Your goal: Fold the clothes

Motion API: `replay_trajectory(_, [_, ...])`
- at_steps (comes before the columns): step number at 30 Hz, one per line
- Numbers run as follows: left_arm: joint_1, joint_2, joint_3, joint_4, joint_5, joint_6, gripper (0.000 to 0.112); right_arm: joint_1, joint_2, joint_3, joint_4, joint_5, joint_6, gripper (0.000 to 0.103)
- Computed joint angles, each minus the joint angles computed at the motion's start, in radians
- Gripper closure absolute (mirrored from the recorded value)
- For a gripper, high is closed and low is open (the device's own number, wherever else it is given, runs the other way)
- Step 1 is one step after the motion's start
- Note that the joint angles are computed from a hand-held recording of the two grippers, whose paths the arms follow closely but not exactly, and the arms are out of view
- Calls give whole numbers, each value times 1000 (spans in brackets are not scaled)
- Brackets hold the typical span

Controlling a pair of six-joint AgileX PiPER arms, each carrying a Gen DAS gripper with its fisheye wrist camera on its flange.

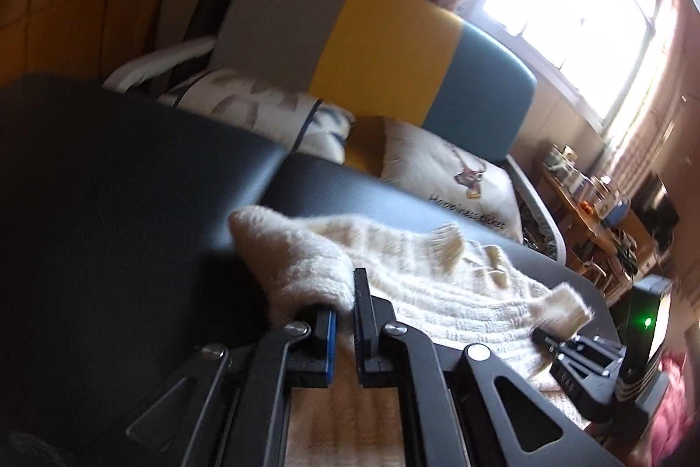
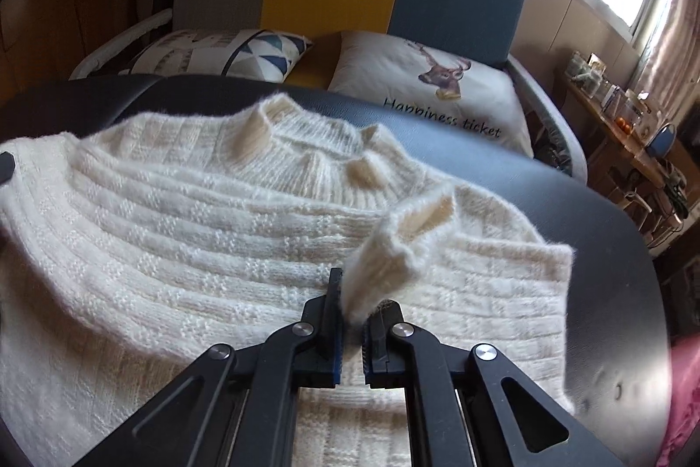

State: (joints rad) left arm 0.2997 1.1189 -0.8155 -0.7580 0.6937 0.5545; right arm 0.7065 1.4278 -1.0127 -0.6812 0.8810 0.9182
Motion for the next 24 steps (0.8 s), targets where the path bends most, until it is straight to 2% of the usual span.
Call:
replay_trajectory(5, [-125, -12, -30, 62, -39, -37, 108, -49, -84, -21, -61, 50, -26, 97])
replay_trajectory(8, [-215, -10, -31, 122, -67, -79, 108, -126, -126, 6, -74, 42, -25, 97])
replay_trajectory(12, [-330, 28, 18, 229, -103, -154, 108, -284, -118, 93, 58, -52, -95, 97])
replay_trajectory(16, [-359, 68, 70, 235, -123, -172, 108, -331, -107, 202, 85, -135, -56, 97])
replay_trajectory(20, [-223, 73, 125, -3, -30, 12, 106, -351, -122, 220, 118, -167, -69, 97])
replay_trajectory(22, [-63, 86, 150, -174, 110, 143, 102, -358, -130, 232, 128, -184, -74, 96])
replay_trajectory(24, [109, 110, 169, -270, 242, 192, 100, -369, -144, 248, 141, -200, -83, 96])
